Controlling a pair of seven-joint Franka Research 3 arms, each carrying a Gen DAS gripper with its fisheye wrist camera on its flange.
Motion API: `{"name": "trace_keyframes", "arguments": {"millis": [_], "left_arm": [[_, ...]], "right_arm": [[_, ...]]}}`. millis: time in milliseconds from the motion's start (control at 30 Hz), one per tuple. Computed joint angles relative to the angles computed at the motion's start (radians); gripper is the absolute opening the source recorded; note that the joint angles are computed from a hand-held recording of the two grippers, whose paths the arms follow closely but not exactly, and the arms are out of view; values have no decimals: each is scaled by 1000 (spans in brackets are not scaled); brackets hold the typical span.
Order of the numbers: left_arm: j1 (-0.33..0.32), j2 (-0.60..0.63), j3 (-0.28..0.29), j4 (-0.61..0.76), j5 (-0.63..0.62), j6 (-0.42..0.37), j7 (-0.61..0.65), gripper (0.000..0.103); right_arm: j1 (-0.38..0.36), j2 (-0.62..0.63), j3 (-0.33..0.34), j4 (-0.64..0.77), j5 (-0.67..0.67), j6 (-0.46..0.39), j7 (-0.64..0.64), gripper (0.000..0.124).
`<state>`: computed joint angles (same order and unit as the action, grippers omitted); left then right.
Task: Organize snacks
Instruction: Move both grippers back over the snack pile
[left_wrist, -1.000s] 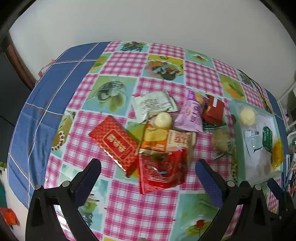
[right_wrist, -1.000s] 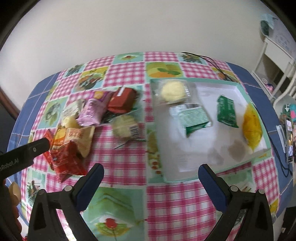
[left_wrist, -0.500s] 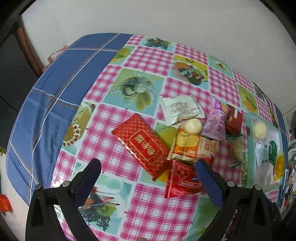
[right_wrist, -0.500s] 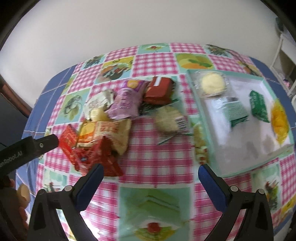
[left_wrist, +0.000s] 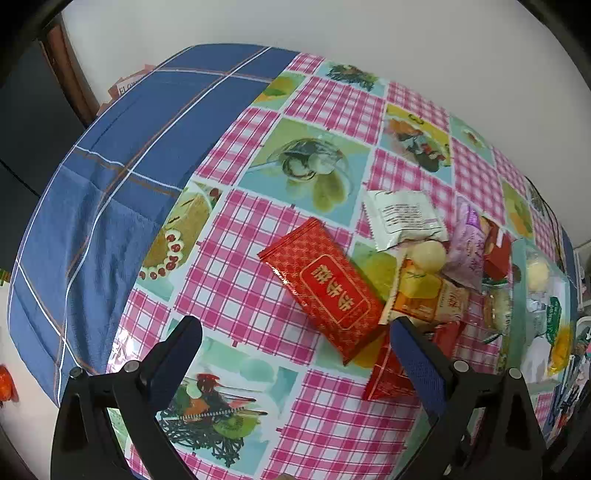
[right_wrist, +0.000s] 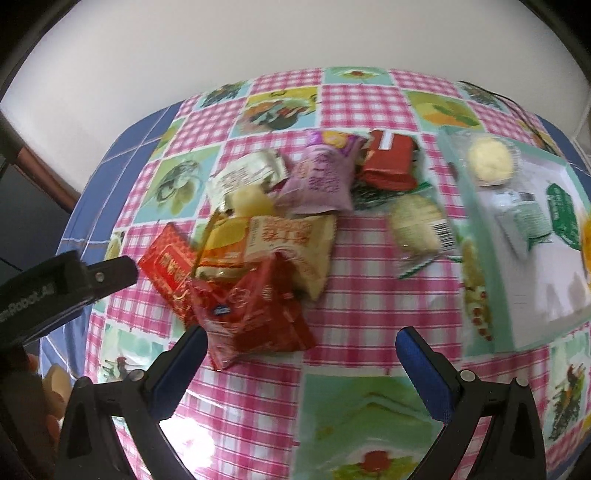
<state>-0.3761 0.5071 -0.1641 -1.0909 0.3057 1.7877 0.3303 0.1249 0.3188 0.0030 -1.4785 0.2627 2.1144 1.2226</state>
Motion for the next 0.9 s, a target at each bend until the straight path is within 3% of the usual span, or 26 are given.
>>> {"name": "trace_keyframes", "arguments": {"millis": [433,567,900], "left_arm": [[18,46,-2,28,-42,-28,27,101],[25,47,-2,19,-52,0,33,101],[15,178,17,198,-54,-40,71,101]], "right_arm": [[22,48,8,20,-10,-12,-3,103],[21,71,5,44,-16,-29,9,103],[10,114,-15,109,-67,-37,34,103]]}}
